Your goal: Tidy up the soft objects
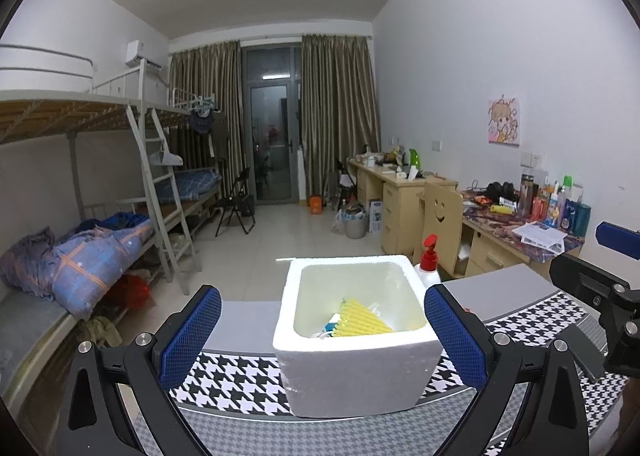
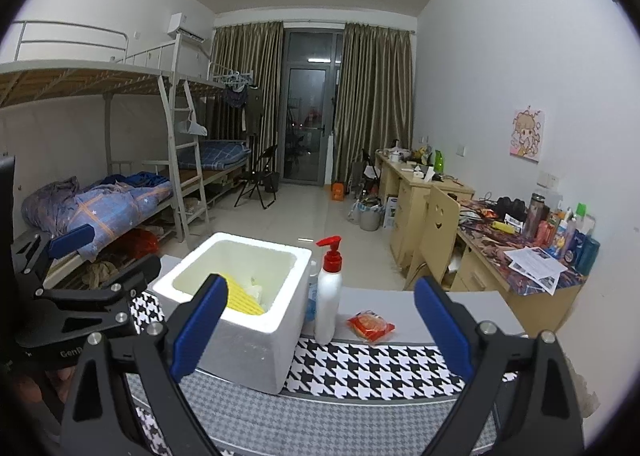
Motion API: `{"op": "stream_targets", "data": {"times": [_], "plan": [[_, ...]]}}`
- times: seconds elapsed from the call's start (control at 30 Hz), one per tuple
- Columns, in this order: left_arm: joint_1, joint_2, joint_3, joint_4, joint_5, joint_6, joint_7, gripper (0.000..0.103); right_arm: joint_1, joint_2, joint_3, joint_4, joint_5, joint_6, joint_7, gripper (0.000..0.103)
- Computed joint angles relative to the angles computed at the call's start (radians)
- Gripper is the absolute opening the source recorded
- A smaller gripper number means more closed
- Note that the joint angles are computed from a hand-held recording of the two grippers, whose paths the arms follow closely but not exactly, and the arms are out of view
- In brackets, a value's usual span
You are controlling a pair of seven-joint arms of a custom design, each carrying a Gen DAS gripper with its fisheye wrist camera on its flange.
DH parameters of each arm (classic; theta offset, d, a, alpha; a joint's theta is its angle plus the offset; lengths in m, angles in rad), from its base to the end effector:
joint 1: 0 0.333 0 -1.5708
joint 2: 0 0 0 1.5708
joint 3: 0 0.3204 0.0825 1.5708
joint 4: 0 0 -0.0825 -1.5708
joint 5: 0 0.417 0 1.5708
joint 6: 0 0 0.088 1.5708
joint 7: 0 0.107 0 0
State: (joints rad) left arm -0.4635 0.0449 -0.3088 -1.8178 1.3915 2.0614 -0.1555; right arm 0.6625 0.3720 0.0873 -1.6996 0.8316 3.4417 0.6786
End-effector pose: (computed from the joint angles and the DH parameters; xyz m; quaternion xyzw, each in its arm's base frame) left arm 0.4966 -0.4064 0.5631 -0.6577 0.4647 -0.3331 0.4903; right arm 0.5787 0.4089 0.5035 -0.7177 0.3602 -0.3278 0.4978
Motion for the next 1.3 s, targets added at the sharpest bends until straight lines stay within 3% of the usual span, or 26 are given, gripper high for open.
{"op": "stream_targets", "data": {"times": [0.23, 0.63, 0.73, 1.3], "plan": [[-0.013, -0.027, -0.020, -0.031, 0.009, -0.022, -0.021, 0.102, -0.078, -0.047, 0.091, -0.098, -0.076, 0.085, 0.062, 0.098], [-0.036, -0.053, -0.054, -0.071, 0.044, -0.076, -0.066, 0.102, -0.136, -0.090, 0.139, -0.208, -0.206, 0.158, 0.183, 0.101], [-0.047, -0.054, -0.063, -0.080, 0.060, -0.107, -0.080, 0.102, -0.190, -0.108, 0.175, -0.254, -0.312, 0.150, 0.281, 0.101], [-0.094, -0.052, -0.088, -0.124, 0.097, -0.188, -0.163, 0.102, -0.223, -0.148, 0.167, -0.403, -0.551, 0.265, 0.512, 0.101]]}}
